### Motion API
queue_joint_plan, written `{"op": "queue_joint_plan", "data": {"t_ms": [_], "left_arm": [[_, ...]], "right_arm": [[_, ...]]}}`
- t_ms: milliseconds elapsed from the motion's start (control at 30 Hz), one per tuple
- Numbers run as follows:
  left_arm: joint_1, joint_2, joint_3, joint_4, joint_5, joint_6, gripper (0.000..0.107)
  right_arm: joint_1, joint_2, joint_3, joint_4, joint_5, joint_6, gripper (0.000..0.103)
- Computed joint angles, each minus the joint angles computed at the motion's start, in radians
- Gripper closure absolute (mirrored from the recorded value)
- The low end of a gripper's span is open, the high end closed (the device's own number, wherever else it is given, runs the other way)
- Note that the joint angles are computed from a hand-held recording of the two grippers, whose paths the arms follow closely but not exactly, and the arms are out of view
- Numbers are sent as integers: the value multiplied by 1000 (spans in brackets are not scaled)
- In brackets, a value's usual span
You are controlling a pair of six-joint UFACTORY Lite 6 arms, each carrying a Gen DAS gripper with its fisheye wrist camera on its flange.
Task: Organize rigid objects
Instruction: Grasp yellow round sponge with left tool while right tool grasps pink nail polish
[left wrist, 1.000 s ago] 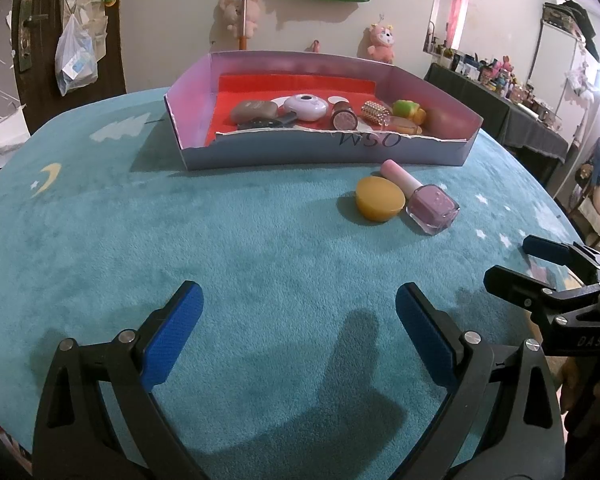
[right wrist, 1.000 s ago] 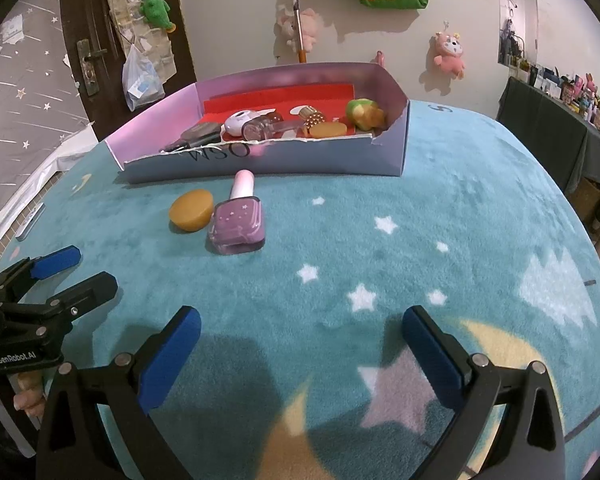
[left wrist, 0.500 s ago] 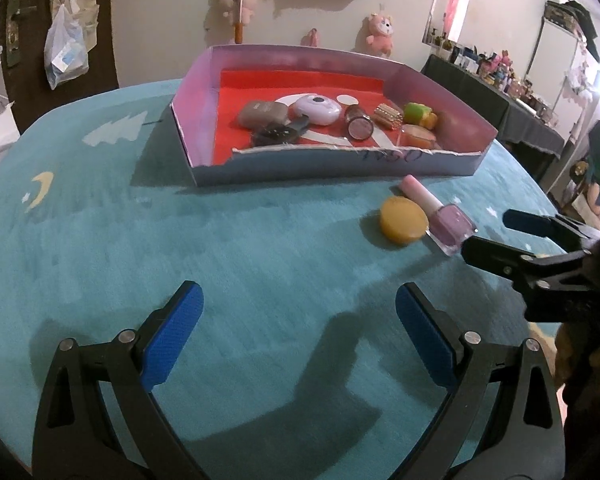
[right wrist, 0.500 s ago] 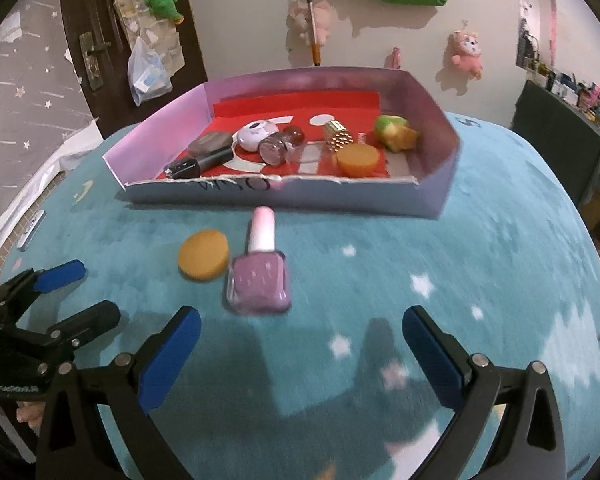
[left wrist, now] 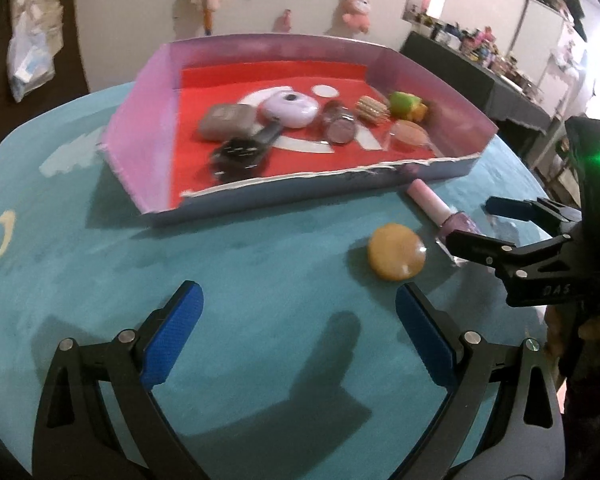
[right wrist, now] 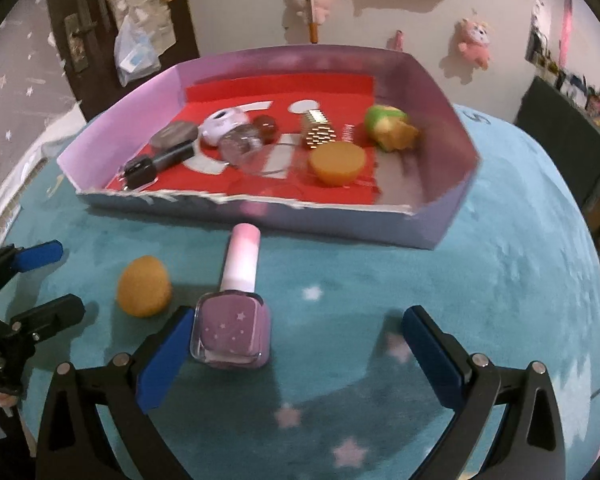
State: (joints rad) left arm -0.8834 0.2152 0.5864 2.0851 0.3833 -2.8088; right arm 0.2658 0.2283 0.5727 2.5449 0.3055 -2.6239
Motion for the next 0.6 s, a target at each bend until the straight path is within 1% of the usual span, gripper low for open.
{"op": "queue_joint_plan", "data": {"t_ms": [67, 100, 233, 333, 433, 500, 533, 600], "left_arm": [[13, 36, 43, 64, -31, -25, 9], [15, 56, 67, 67, -41, -16, 9], [9, 111, 141, -5, -52, 85, 9], [0, 145, 182, -45, -50, 145, 10], [-13, 162, 214, -75, -45, 199, 20], [-12, 178, 237, -97, -50, 236, 27], [-9, 180, 239, -86, -55, 232, 29], [1, 183, 242, -9, -77, 169, 39]], "right_arm": [[-48, -1, -3, -150, 31, 109, 0], [-61, -5, -6, -191, 39, 129, 0], [-60, -7, -15, -200, 49, 85, 0], [-72, -8, -20, -262, 78, 114, 0], [-64, -1, -13, -265, 83, 107, 5], [-55, -4, -15, -235, 78, 73, 10], [-48, -5, -14, -215, 72, 54, 11], [-37, -2, -9, -184, 65, 22, 15]]}}
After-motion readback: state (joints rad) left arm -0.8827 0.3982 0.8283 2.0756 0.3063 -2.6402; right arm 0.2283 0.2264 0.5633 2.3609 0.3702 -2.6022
